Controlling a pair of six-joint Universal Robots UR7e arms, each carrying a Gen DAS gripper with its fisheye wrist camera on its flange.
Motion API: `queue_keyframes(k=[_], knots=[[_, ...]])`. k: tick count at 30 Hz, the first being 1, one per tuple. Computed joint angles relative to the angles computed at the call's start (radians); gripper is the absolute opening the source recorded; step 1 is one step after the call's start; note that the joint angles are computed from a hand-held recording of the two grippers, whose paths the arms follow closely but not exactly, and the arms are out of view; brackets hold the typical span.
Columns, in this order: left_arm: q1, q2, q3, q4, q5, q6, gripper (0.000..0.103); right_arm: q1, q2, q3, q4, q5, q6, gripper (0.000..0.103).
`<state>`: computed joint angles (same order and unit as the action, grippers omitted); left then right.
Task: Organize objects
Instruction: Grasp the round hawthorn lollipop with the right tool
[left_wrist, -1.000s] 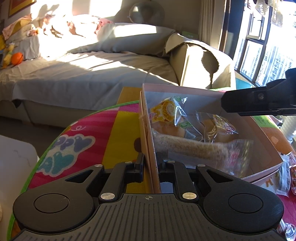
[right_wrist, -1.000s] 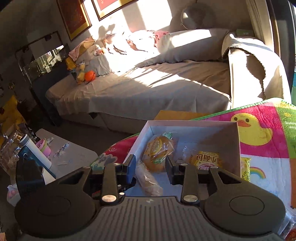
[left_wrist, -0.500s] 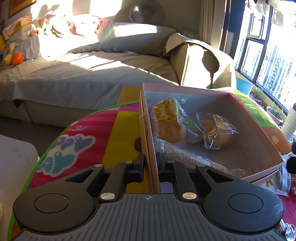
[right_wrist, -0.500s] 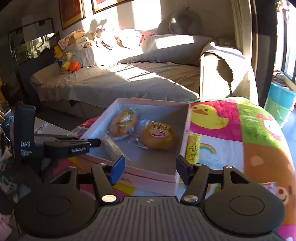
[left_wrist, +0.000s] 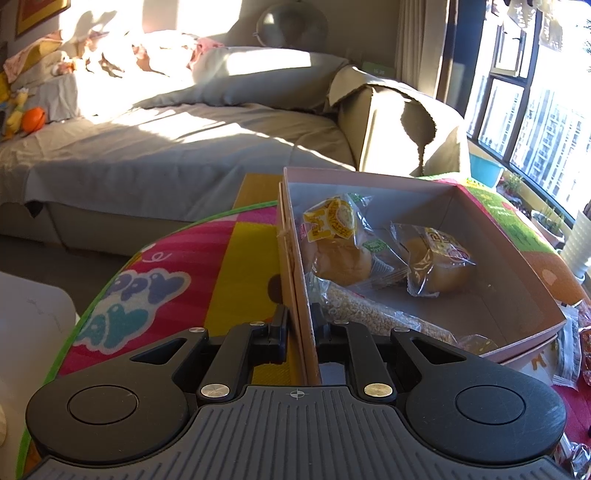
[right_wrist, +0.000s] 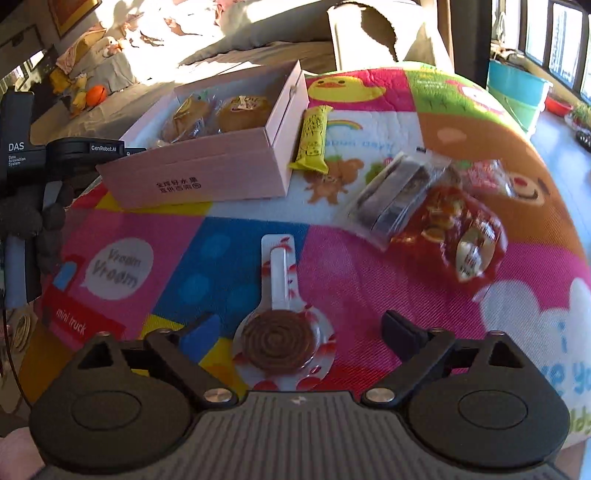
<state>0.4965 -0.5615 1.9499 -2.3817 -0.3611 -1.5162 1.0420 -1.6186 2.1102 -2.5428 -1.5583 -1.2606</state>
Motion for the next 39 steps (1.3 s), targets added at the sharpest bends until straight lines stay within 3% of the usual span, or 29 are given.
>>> queue_keyframes(k=[6, 10, 14, 19, 23, 26, 30, 39], knots=[[-0.003, -0.008, -0.028, 0.098, -0.02, -0.04, 0.014, -0.017, -0.019, 0.117, -0.201, 0.01, -0.048, 0.103], [-0.017, -0.019, -0.049, 0.2, -0.024, -0.089, 0.013, 0.004, -0.008, 0.144, -0.278, -0.031, -0.057, 0.103], [-0.031, -0.028, -0.048, 0.22, -0.031, -0.104, 0.013, 0.001, -0.008, 0.135, -0.257, -0.018, -0.086, 0.103], [-0.029, -0.023, -0.051, 0.226, -0.035, -0.101, 0.012, -0.033, -0.049, 0.106, -0.129, 0.036, -0.137, 0.1], [-0.028, -0.017, -0.064, 0.262, -0.033, -0.127, 0.012, -0.046, -0.079, 0.112, -0.083, 0.055, -0.186, 0.085], [-0.03, -0.017, -0.059, 0.251, -0.033, -0.128, 0.012, -0.044, -0.077, 0.11, -0.087, 0.059, -0.174, 0.075], [-0.03, -0.02, -0.05, 0.228, -0.033, -0.119, 0.012, -0.028, -0.074, 0.115, -0.116, 0.035, -0.185, 0.052], [-0.032, -0.02, -0.045, 0.213, -0.031, -0.112, 0.013, 0.001, -0.123, 0.07, 0.032, 0.034, -0.162, 0.052]])
